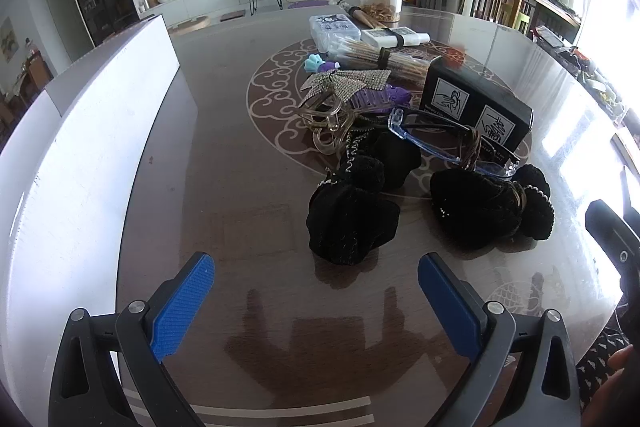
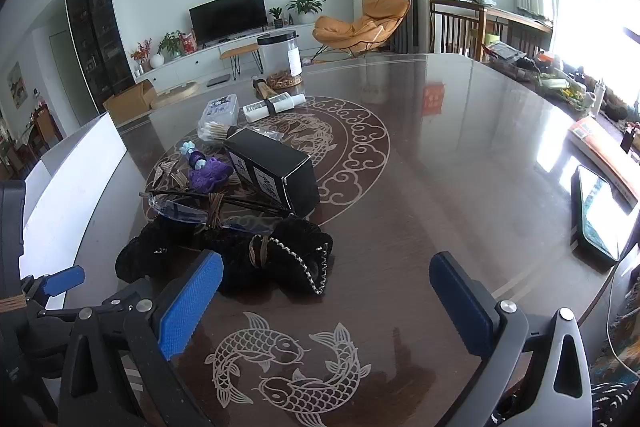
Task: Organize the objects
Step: 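Reach the left gripper toward the black knit glove on the pile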
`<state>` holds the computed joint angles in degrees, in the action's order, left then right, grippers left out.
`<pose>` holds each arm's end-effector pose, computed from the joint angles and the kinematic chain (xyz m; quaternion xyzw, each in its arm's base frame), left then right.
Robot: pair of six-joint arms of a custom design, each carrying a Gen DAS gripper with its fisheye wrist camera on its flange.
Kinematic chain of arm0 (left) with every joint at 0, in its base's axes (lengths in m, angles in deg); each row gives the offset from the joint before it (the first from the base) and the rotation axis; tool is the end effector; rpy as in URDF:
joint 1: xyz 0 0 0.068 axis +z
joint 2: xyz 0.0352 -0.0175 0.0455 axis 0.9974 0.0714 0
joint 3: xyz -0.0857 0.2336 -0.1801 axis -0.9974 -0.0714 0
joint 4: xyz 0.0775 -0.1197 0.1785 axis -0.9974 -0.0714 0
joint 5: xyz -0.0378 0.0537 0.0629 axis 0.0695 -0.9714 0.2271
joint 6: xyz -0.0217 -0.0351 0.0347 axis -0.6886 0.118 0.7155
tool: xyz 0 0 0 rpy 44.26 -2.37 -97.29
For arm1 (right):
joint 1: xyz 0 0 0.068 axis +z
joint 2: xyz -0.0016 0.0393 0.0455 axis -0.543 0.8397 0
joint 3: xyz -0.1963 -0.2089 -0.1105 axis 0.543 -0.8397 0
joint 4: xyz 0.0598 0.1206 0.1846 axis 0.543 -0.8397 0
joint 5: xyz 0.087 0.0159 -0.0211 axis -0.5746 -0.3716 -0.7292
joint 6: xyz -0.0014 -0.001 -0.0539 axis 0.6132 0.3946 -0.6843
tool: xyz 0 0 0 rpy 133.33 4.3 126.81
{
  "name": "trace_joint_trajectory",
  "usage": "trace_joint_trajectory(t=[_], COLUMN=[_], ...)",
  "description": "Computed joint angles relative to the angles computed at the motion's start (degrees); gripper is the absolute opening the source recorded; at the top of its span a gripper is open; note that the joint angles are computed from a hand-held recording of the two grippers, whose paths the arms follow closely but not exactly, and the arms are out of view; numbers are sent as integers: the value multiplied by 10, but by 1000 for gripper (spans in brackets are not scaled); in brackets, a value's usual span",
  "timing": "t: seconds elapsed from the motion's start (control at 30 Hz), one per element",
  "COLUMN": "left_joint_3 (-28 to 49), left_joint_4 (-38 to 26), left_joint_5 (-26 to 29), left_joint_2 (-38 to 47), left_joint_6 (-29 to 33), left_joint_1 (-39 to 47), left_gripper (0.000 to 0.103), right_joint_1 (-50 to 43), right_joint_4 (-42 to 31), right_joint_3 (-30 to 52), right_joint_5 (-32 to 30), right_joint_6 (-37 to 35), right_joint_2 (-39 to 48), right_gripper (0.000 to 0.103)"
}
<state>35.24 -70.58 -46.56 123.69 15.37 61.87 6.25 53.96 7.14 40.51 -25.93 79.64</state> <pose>0.2257 -0.0981 0.2016 0.1877 0.9370 -0.0301 0.2932 0.1078 0.0577 0.2236 0.2346 0.8828 -0.0499 0.4040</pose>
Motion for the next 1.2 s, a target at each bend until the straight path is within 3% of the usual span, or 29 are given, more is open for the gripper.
trace_joint_trajectory(t=[0.57, 0.93, 1.2], left_joint_3=[6, 54, 129], left_joint_4=[-1, -44, -60], left_joint_5=[7, 120, 104], left_joint_2=[22, 54, 133], left_joint_6=[10, 69, 46], left_joint_1=[8, 91, 39], left_gripper=[103, 103, 103], right_joint_1=[-4, -7, -5], right_joint_4=[7, 11, 7], right_joint_3=[-3, -6, -7], right_joint_5=[-3, -6, -2], right_joint_6=[0, -4, 0], right_joint_2=[2, 1, -10], right_gripper=[103, 103, 103])
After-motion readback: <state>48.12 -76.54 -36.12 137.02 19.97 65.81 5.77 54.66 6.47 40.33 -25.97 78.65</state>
